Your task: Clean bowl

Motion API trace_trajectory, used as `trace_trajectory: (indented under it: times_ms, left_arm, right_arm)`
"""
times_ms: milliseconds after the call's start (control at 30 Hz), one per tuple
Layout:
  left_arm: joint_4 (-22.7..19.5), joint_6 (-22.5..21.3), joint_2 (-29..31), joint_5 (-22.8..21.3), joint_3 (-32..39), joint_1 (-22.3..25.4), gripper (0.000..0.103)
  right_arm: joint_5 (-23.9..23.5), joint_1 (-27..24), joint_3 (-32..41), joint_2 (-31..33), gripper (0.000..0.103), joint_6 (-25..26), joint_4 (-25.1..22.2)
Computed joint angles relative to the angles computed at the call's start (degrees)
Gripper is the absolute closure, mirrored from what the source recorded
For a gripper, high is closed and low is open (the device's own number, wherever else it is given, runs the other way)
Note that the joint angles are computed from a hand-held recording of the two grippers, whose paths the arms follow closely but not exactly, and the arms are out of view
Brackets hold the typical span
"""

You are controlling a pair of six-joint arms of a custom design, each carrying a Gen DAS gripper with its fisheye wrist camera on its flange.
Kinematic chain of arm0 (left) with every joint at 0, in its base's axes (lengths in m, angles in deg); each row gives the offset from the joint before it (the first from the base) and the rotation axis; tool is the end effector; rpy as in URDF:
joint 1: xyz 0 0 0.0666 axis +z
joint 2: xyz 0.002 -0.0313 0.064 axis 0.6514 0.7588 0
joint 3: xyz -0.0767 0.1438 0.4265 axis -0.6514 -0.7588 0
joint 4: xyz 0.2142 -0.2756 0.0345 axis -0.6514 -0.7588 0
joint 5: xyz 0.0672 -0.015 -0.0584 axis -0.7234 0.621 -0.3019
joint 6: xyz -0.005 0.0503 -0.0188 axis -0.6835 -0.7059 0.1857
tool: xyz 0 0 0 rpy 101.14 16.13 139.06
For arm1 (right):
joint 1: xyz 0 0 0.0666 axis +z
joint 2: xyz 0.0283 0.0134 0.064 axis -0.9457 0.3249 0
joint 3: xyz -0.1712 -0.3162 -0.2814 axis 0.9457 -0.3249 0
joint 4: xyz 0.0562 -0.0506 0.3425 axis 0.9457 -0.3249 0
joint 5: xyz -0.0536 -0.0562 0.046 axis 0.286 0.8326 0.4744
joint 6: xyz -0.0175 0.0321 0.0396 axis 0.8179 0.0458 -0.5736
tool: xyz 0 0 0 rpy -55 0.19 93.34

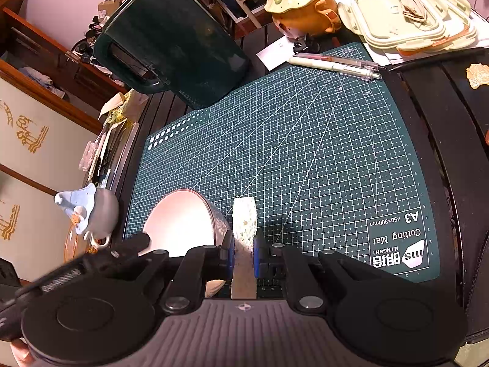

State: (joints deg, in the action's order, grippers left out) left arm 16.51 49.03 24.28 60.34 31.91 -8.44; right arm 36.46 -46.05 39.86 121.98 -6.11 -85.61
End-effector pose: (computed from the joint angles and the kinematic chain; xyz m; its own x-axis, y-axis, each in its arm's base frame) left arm 0.3126 -0.3442 0.5808 -0.7574 -0.1952 -0.6231 0.0299 0.9429 -0.3317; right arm 0.3383 0.1660 0.5741 -0.8753 0.3079 -0.3729 0.0527 0.8272 0.5594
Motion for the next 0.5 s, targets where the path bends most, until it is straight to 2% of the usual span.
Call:
trace_trajectory:
  times_ms: [33, 100, 233, 300, 367, 467, 500]
  left_arm:
    - [-1.2, 0.6, 0.4, 0.0, 0.5, 0.0, 0.052]
    - [-4.0, 2.9, 1.3, 0.7, 1.8, 0.4, 0.069]
    - [-4.7, 6.0, 1.2, -0.3, 1.4, 0.8, 0.07]
    - [-6.0, 5.8, 1.6, -1.4, 1.9, 0.7, 0.084]
    - [-7.3, 4.7, 2.3, -1.4, 2.8, 0.6, 0.084]
    - [-7.2, 4.7, 2.6, 0.4, 3.0, 0.8, 0.09]
    - [-6.6, 5.4, 2.4, -0.4, 2.5, 0.7, 0.092]
  right_arm:
    - [0.0, 0.0, 0.0, 0.0, 0.092, -0.1, 0.0]
    - [-0.2, 0.0, 0.0, 0.1, 0.092, 0.0, -0.1]
    - [-0.2, 0.0, 0.0, 0.1, 0.092, 0.5, -0.3]
    - [-0.1, 0.1, 0.1, 0.2, 0.092, 0.8, -0.5]
    - [0.0, 0.2, 0.2, 0.3, 0.092, 1.0, -0.7]
    - [-0.1, 0.1, 0.1, 0.3, 0.092, 1.0, -0.7]
    - [-0.2, 0.0, 0.1, 0.2, 0.092, 1.0, -0.6]
